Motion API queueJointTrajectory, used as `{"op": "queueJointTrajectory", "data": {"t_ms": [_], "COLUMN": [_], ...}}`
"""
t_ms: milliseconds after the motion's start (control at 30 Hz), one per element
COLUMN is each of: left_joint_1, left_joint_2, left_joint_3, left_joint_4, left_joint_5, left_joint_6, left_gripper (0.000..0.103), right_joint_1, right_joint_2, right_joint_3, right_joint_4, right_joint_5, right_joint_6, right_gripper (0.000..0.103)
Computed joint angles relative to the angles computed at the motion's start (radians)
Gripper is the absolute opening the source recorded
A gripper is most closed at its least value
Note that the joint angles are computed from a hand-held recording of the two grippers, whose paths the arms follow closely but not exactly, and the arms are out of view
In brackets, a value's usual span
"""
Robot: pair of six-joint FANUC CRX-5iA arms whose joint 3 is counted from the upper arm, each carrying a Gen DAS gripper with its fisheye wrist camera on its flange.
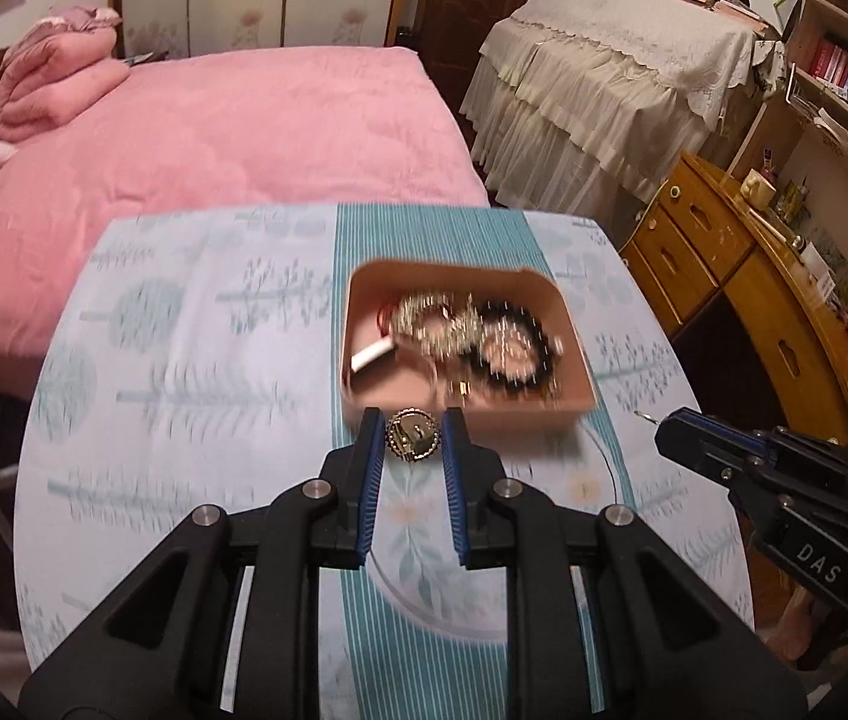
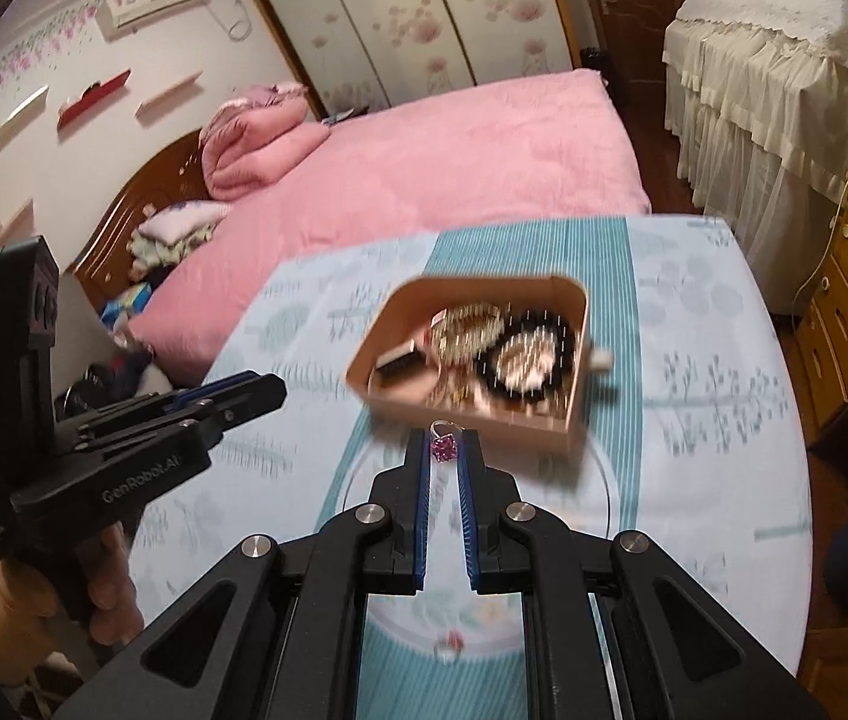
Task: Organize jewelry
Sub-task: 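Drop the gold pendant into the pink box with left tool while right drops ring in, then move the right tool to the red-stone ring and close on it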
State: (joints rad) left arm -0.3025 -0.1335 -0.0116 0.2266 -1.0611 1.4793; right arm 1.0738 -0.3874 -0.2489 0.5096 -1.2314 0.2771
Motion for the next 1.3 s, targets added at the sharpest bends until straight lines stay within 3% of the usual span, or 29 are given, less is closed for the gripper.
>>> {"op": "queueJointTrajectory", "data": {"t_ms": [267, 567, 667, 733, 867, 900, 1300], "left_joint_1": [-0.015, -0.032, -0.025, -0.02, -0.016, -0.013, -0.01], "left_joint_2": [0.159, 0.283, 0.3, 0.306, 0.287, 0.276, 0.146], "left_joint_3": [0.123, 0.192, 0.188, 0.187, 0.165, 0.152, 0.058], "left_joint_4": [-0.011, -0.011, 0.01, 0.022, 0.019, 0.025, -0.024], "left_joint_5": [-0.002, -0.057, -0.069, -0.082, -0.066, -0.055, -0.034], "left_joint_6": [-0.013, -0.051, -0.057, -0.068, -0.068, -0.071, -0.062], "left_gripper": [0.017, 0.017, 0.018, 0.019, 0.046, 0.048, 0.048], "right_joint_1": [-0.15, -0.228, -0.243, -0.244, -0.244, -0.242, -0.131], "right_joint_2": [0.103, 0.181, 0.208, 0.21, 0.188, 0.184, 0.102], "right_joint_3": [0.059, 0.067, 0.074, 0.066, 0.035, 0.032, -0.011], "right_joint_4": [-0.045, -0.094, -0.112, -0.11, -0.108, -0.106, -0.117], "right_joint_5": [0.077, 0.095, 0.082, 0.083, 0.107, 0.106, 0.016], "right_joint_6": [0.091, 0.123, 0.139, 0.126, 0.095, 0.094, 0.054], "right_gripper": [0.009, 0.009, 0.02, 0.03, 0.03, 0.03, 0.03]}}
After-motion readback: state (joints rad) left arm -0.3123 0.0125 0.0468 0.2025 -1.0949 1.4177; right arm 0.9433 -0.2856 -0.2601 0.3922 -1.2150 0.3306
